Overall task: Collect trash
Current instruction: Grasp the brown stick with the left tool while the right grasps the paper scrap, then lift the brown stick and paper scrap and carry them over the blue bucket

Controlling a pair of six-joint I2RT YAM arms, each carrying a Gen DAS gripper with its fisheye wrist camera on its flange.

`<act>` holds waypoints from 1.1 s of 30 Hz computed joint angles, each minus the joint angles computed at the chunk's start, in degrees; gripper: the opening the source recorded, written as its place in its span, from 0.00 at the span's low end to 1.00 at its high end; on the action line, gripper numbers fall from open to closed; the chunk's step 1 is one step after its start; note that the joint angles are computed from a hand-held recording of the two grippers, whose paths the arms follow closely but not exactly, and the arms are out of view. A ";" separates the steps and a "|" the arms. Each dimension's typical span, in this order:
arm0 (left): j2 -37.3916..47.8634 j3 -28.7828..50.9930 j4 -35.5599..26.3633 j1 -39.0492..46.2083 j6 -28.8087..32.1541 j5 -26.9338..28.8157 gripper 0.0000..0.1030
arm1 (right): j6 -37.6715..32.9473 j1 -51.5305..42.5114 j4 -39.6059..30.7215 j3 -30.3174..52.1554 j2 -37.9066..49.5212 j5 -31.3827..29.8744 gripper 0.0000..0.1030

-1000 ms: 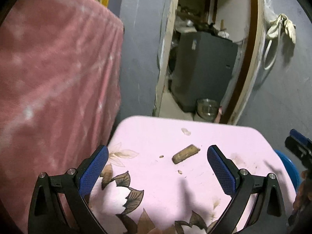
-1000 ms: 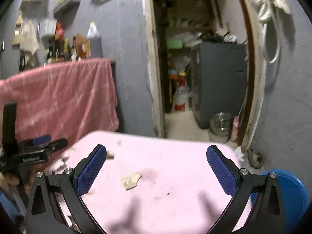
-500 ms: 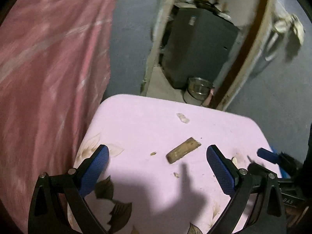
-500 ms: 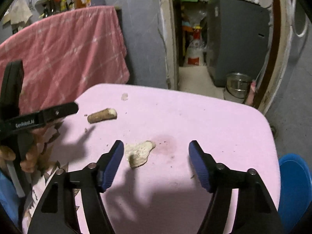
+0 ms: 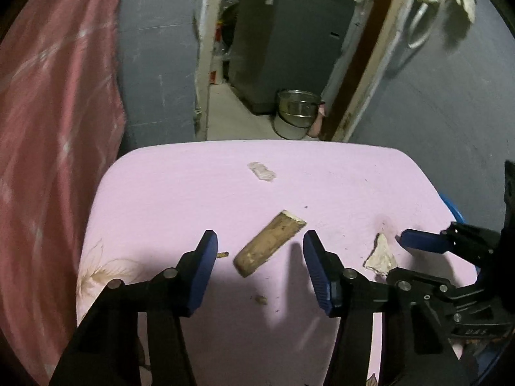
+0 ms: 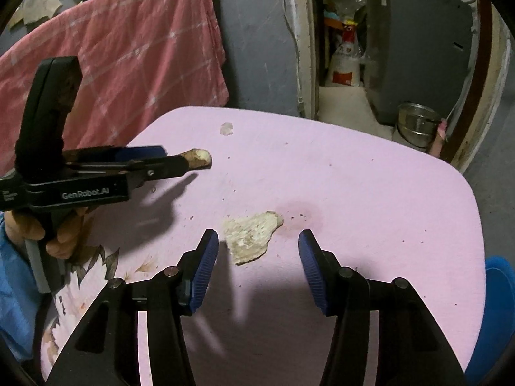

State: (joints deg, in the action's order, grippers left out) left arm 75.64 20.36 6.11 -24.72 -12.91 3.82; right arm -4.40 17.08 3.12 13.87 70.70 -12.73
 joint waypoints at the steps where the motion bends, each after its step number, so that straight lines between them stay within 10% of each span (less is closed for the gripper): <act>1: 0.19 -0.02 0.10 -0.40 0.39 -0.06 0.37 | -0.34 -0.05 0.04 0.25 0.66 -0.15 0.48; 15: 4.09 3.23 -3.53 -3.42 -6.60 -3.46 0.13 | -0.34 3.96 0.46 0.34 1.97 2.98 0.33; 33: -11.77 -3.46 -9.74 -19.10 -26.95 -18.04 0.12 | -0.01 3.66 -0.37 -9.45 -15.65 3.80 0.21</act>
